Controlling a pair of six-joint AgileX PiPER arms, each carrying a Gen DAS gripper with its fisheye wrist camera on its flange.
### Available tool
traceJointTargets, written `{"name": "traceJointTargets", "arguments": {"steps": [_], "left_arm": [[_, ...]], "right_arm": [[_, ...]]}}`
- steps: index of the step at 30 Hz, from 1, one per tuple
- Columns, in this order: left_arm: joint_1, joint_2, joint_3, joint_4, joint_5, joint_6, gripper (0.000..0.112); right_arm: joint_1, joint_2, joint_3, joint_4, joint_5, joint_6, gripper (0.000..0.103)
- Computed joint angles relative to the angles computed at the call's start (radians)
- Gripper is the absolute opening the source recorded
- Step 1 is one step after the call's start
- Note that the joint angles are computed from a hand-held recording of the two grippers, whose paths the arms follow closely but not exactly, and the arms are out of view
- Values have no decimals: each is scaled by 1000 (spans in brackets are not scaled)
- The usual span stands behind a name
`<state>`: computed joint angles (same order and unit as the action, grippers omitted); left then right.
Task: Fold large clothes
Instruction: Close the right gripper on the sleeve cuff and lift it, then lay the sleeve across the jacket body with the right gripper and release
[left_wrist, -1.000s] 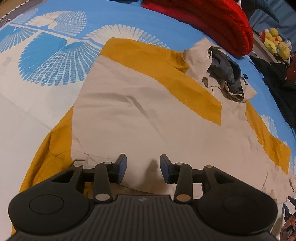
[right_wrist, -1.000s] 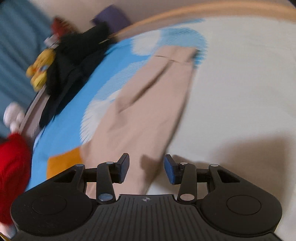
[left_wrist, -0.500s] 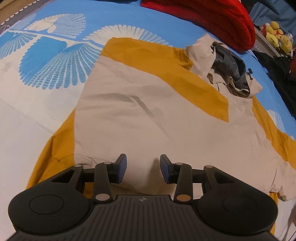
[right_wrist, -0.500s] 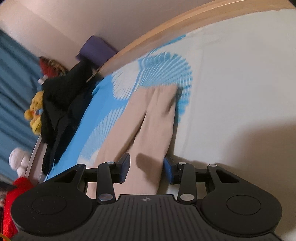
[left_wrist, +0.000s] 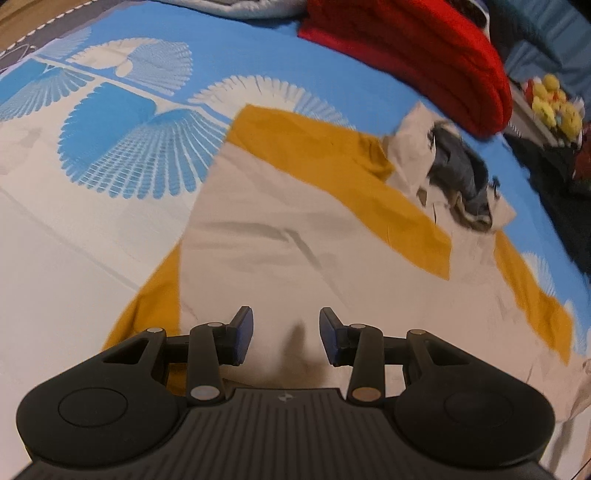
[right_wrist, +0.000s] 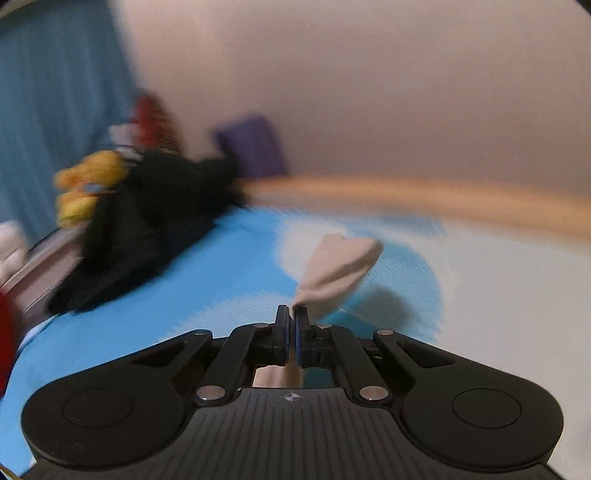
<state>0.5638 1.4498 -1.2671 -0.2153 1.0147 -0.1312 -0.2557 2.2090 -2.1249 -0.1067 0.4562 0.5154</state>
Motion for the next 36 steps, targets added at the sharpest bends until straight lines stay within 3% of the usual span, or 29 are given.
{"name": "traceJointTargets", "arguments": {"steps": [4, 8, 10, 13, 15, 18, 22, 25, 30, 34, 36], "left_arm": [[88, -17, -33, -63, 36, 39, 44], [172, -21, -67, -106, 65, 73, 44], [217, -16, -84, -129, 82, 94, 44], [276, -4, -105, -171, 112, 120, 44], [307, -1, -111, -199, 125, 143, 44], [334, 0, -109, -231, 143, 170, 41], [347, 5, -90, -291, 157, 221, 32], [326, 7, -71, -278, 139, 211, 32], [288, 37, -21, -257, 118, 161, 32], [244, 45, 22, -220, 82, 142, 32], [227, 48, 35, -196, 65, 130, 32]], "right_arm": [[167, -241, 230, -38, -161, -102, 2], [402, -471, 425, 206, -231, -354, 2], [541, -546, 483, 337, -226, -451, 2], [739, -578, 508, 618, -130, -631, 10], [838, -537, 469, 726, 23, -665, 17], [930, -514, 457, 653, 154, -516, 20], [953, -640, 540, 454, 157, -323, 24], [930, -719, 578, 272, 159, -153, 36], [868, -798, 780, 179, 1, -68, 39], [783, -709, 778, 350, 26, -164, 40], [778, -679, 772, 268, 30, -88, 40]]}}
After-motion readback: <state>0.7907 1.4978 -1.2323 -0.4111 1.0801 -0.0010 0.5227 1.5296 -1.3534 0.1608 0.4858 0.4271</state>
